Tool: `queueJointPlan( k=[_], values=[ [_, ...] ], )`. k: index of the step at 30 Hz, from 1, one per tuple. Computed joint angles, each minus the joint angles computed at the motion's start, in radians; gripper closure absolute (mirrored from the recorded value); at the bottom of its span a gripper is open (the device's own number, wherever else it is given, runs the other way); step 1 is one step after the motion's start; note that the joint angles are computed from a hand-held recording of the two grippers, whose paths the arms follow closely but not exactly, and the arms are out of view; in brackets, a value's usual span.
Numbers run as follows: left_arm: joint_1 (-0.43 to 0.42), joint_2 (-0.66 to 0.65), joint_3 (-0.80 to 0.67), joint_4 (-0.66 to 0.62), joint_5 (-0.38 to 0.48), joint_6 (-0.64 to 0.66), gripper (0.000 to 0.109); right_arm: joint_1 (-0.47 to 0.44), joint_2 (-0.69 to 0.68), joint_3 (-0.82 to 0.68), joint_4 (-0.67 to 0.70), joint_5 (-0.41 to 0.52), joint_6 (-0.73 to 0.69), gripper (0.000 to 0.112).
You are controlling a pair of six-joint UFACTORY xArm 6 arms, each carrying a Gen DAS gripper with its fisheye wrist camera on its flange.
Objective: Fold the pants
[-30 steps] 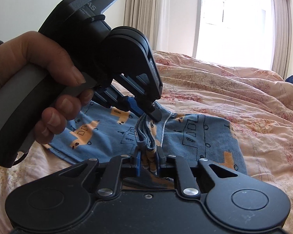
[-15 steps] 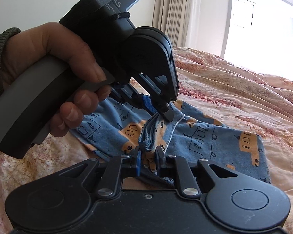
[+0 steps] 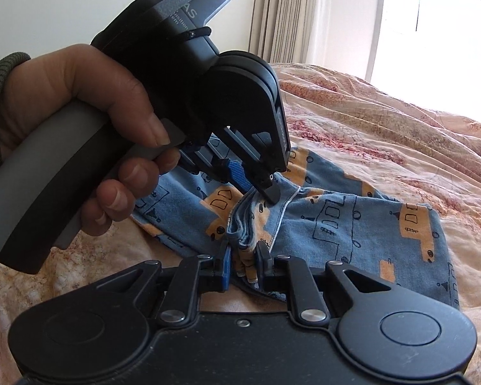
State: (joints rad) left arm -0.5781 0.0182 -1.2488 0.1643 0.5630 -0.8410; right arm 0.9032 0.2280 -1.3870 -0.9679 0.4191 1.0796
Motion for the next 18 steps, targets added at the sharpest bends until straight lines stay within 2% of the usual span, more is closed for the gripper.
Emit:
queueJointPlan(
  k=[1,2,3,5,6,7,9,13,16,18],
  values=[
    [-0.001,-0.002,-0.006,0.012,0.017,-0.013,0.075,-0.002,-0.001,-0.001,0.007,-0.003,-0.006,0.091],
    [-0.003,-0.005,-0.010,0.021,0.030,-0.026,0.060,-0.009,0.005,-0.007,0.013,-0.009,-0.013,0.090],
    [-0.004,-0.009,-0.011,0.031,0.041,-0.042,0.044,-0.007,0.004,-0.008,0.010,-0.006,-0.010,0.083],
    [-0.006,-0.022,-0.012,0.069,0.065,-0.084,0.026,-0.001,-0.002,-0.006,-0.020,0.011,0.016,0.064],
    [-0.008,-0.033,-0.008,0.100,0.073,-0.108,0.020,0.002,-0.010,0.001,-0.034,0.014,0.031,0.050],
    [-0.010,-0.043,-0.004,0.131,0.083,-0.132,0.018,0.002,-0.021,0.012,-0.053,0.012,0.051,0.042],
    [-0.015,-0.064,0.005,0.196,0.106,-0.181,0.007,0.002,-0.041,0.033,-0.073,0.011,0.076,0.033],
    [-0.044,-0.107,0.040,0.313,0.156,-0.270,0.006,0.007,-0.103,0.099,-0.147,0.041,0.166,0.014],
    [-0.062,-0.160,0.119,0.352,0.123,-0.342,0.006,0.010,-0.161,0.165,-0.206,0.083,0.259,0.011],
    [-0.086,-0.190,0.169,0.465,0.106,-0.453,0.006,0.010,-0.195,0.206,-0.242,0.111,0.328,0.010]
  ],
)
